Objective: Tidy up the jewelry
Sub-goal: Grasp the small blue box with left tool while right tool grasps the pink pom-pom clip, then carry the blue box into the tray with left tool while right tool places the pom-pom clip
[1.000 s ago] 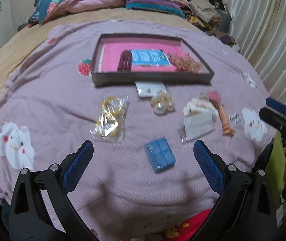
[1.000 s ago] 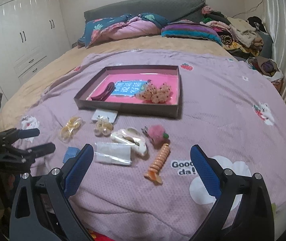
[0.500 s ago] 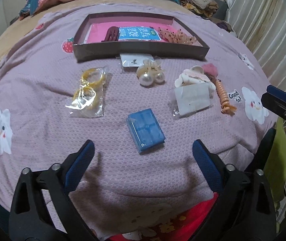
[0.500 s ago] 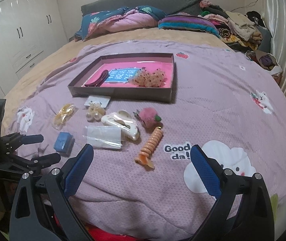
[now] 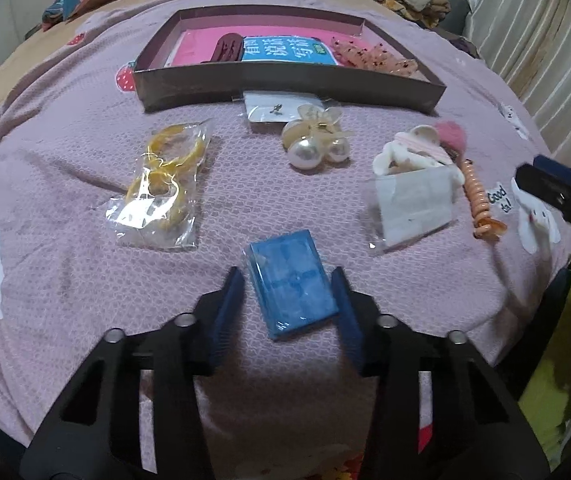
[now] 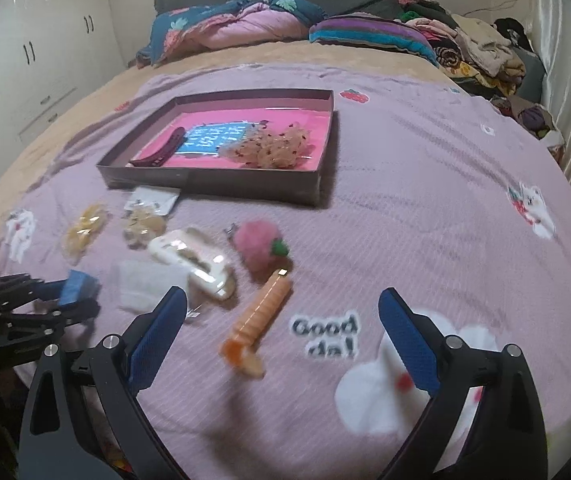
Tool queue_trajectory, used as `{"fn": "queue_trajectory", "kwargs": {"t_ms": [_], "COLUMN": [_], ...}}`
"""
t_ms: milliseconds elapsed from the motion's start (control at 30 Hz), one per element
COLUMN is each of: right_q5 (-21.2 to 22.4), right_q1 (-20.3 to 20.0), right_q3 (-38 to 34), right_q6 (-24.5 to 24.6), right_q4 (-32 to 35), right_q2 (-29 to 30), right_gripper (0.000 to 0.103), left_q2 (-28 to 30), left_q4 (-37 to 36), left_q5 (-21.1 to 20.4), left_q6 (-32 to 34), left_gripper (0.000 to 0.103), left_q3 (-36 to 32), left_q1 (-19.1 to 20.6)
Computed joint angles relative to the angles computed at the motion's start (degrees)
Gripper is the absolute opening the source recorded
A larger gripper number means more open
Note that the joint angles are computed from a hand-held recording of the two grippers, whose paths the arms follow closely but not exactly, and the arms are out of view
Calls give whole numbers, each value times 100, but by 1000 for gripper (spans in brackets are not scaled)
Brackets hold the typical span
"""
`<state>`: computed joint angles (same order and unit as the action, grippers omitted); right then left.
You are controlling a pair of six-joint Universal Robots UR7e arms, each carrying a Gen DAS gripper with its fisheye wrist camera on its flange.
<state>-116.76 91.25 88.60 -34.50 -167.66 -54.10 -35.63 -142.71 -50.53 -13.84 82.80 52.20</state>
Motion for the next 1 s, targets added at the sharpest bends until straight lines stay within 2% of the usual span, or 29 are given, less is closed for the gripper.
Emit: {"fn": "queue_trajectory", "kwargs": {"t_ms": [133, 300, 433, 500, 567, 733, 833, 1000], "right_q5": [-42, 150, 234, 371, 480, 484, 651, 853], "right_q1": [-29, -114, -133, -146, -150, -144, -179, -151], "right_q3": [-485, -1014, -1290, -1367, -1465, -1542, -1530, -1297], "right_q6": [-126, 28, 62, 76, 92, 108, 259, 259], "right_q4": [418, 1170, 1510, 1629, 1817, 1903, 2034, 1861], "right_q2": [289, 560, 720, 750, 783, 818, 748, 539], "right_gripper": [88, 71, 59, 44, 36, 32, 29, 27], "left_q2": [-7, -43, -84, -108, -117, -117, -115, -111], "left_q4": [73, 86, 79, 54, 65, 53, 56, 56], "left_q5": [-64, -115, -129, -123, -132, -136, -139, -107], "left_q6": [21, 22, 35, 44, 53, 85, 100, 174], "left_gripper": [31, 31, 30, 29, 29, 29, 29, 28], "left_q3": [-57, -84, -100, -102, -125, -180, -218, -335], "left_q1": [24, 28, 16, 5, -3, -15, -24, -60]}}
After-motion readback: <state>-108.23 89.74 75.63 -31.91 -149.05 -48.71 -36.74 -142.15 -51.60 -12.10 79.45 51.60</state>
